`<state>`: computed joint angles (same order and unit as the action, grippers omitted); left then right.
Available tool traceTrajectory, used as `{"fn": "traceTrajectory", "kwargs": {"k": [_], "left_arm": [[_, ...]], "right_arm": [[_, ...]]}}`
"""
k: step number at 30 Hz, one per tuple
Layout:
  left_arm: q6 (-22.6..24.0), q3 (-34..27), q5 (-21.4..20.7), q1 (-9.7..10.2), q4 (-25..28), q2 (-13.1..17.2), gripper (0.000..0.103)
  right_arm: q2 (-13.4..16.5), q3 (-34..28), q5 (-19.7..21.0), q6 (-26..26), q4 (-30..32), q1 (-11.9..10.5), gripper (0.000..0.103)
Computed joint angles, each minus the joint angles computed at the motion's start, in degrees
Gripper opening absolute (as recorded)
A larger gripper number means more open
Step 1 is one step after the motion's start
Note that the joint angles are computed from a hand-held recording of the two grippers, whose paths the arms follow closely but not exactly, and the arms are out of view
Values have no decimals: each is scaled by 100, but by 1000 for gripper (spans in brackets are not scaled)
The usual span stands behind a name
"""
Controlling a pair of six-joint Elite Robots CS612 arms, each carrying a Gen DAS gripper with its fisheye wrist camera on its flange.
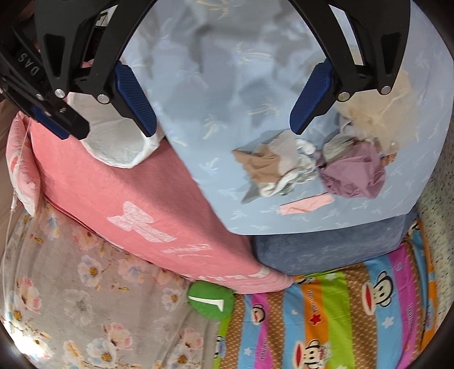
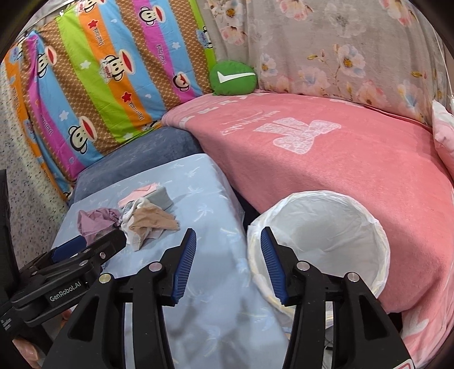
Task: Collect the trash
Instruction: 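Move the left tool back to the pile and grasp the beige tulle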
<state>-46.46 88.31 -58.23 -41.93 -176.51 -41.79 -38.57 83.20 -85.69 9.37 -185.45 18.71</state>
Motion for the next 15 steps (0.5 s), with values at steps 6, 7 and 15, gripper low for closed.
{"fn": "traceTrajectory", "kwargs": {"k": [6, 7, 15], "left_arm": [[-532, 324, 149, 77, 394, -150, 92], [-667, 405, 203, 94, 474, -183, 92], [-1511, 885, 119, 281, 983, -398, 92]], "right_arm": [[39, -75, 104, -151, 111, 106, 51], [48, -97, 112, -160, 142, 126, 51], [158, -294, 258, -330, 432, 290, 52]]}}
